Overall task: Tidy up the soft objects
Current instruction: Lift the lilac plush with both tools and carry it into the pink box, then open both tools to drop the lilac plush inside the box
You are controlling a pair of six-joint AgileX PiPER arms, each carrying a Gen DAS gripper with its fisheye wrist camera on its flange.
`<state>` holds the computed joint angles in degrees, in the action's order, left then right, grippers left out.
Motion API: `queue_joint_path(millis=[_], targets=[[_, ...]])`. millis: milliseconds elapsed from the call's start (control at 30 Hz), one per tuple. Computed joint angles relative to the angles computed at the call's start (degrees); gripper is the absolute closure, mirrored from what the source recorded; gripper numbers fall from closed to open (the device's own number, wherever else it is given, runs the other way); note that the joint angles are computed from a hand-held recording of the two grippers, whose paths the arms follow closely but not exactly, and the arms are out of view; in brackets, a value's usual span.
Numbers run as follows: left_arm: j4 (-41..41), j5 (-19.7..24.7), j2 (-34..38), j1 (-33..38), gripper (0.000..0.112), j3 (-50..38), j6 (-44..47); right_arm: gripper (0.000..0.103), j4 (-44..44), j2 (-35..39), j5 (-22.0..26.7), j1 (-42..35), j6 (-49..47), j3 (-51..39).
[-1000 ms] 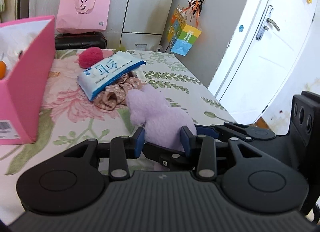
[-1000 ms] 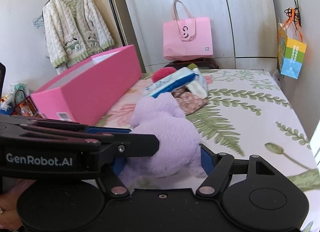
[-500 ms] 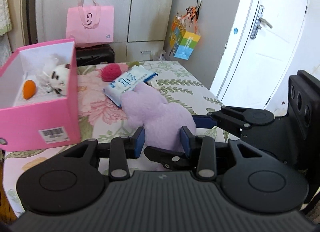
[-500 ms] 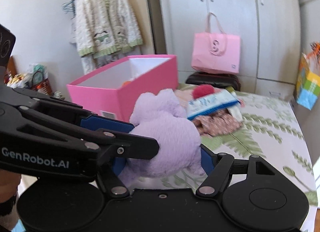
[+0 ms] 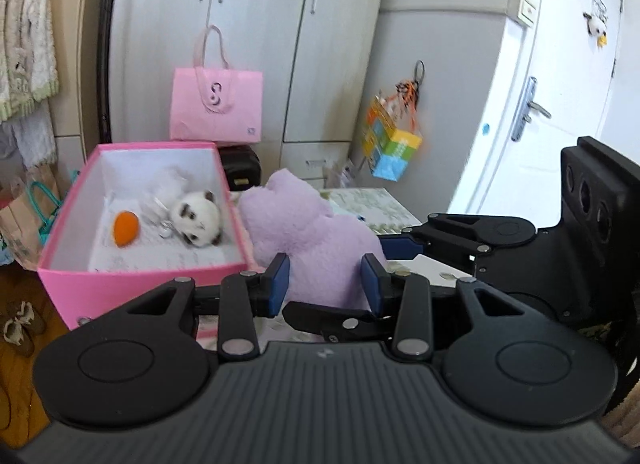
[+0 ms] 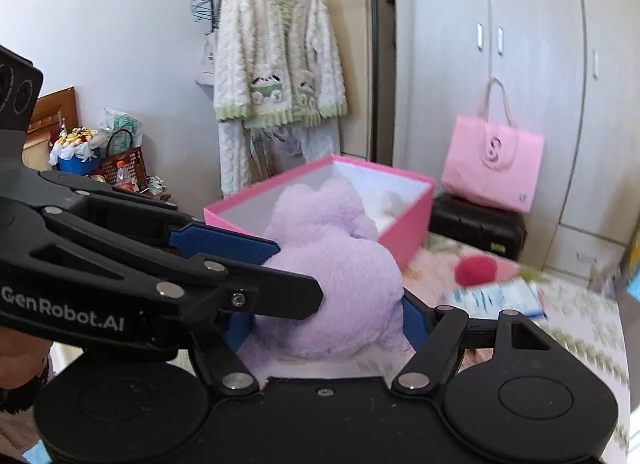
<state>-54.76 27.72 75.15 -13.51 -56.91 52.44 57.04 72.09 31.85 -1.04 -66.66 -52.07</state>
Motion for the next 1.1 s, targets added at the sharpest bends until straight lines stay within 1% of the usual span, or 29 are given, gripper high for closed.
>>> queue_joint_path(millis=[33,67,100,133,233,333,400,500,533,600,633,700,867,933,1000,1100], targets=[[-2.9,1.1,0.7,1.8,0.074,-0.1,3.5,0.026,0.7,1.0,-1.0,1.1,-0.7,-0.6],[-5.1,2.6,1.6,3.4,0.074,-0.5,6.0,0.026,3.4,2.2,-1.8,1.8,-3.1,-0.9],[-6.7,3.7,2.6,4.6,0.074,-1.0,7.4,0.026,7.7,3.4,-2.3,2.2,-6.5,-0.8],[-7.5,4.6,3.7,5.8,0.074,-1.7,8.0,0.026,10.0,4.8,-2.7,2.8,-7.6,-1.1],[-10.3,5.7,7.3,8.8,0.074,-4.2,11.1,0.026,11.1,9.6,-3.3,4.6,-8.6,-4.8],[-10.4,7.8,11.2,11.5,0.074,-8.4,10.8,0.027,7.7,14.6,-3.2,6.2,-5.1,-10.7],[-9.1,8.8,14.4,12.5,0.074,-12.3,8.3,0.027,4.7,17.6,-3.5,7.3,-1.9,-14.7],[-6.7,9.5,18.7,13.5,0.074,-17.7,4.9,0.027,0.1,22.6,-1.6,7.9,3.4,-21.5],[-5.0,9.6,20.1,13.5,0.074,-19.7,2.7,0.027,-1.2,24.5,-0.7,7.9,5.1,-24.0],[-2.7,10.0,22.9,13.8,0.074,-23.1,-1.0,0.027,-4.7,29.0,2.9,7.6,10.0,-30.3],[-1.2,10.7,24.5,14.1,0.074,-25.3,-3.1,0.027,-5.9,31.1,4.9,7.4,12.7,-33.4],[1.0,11.9,27.4,14.6,0.074,-29.1,-6.5,0.027,-8.9,34.9,7.2,8.0,16.6,-38.6],[6.8,14.7,34.5,14.8,0.074,-38.5,-15.3,0.027,-14.6,43.4,13.4,8.4,22.8,-51.3],[9.0,16.1,37.3,14.8,0.074,-42.1,-18.6,0.027,-17.8,47.0,16.7,8.7,25.0,-57.1],[12.1,18.4,40.1,14.6,0.074,-46.1,-22.8,0.026,-20.9,50.8,21.0,8.9,26.8,-63.6],[14.6,21.7,43.8,14.6,0.074,-51.6,-28.0,0.026,-26.3,57.4,29.2,9.4,29.1,-76.2]])
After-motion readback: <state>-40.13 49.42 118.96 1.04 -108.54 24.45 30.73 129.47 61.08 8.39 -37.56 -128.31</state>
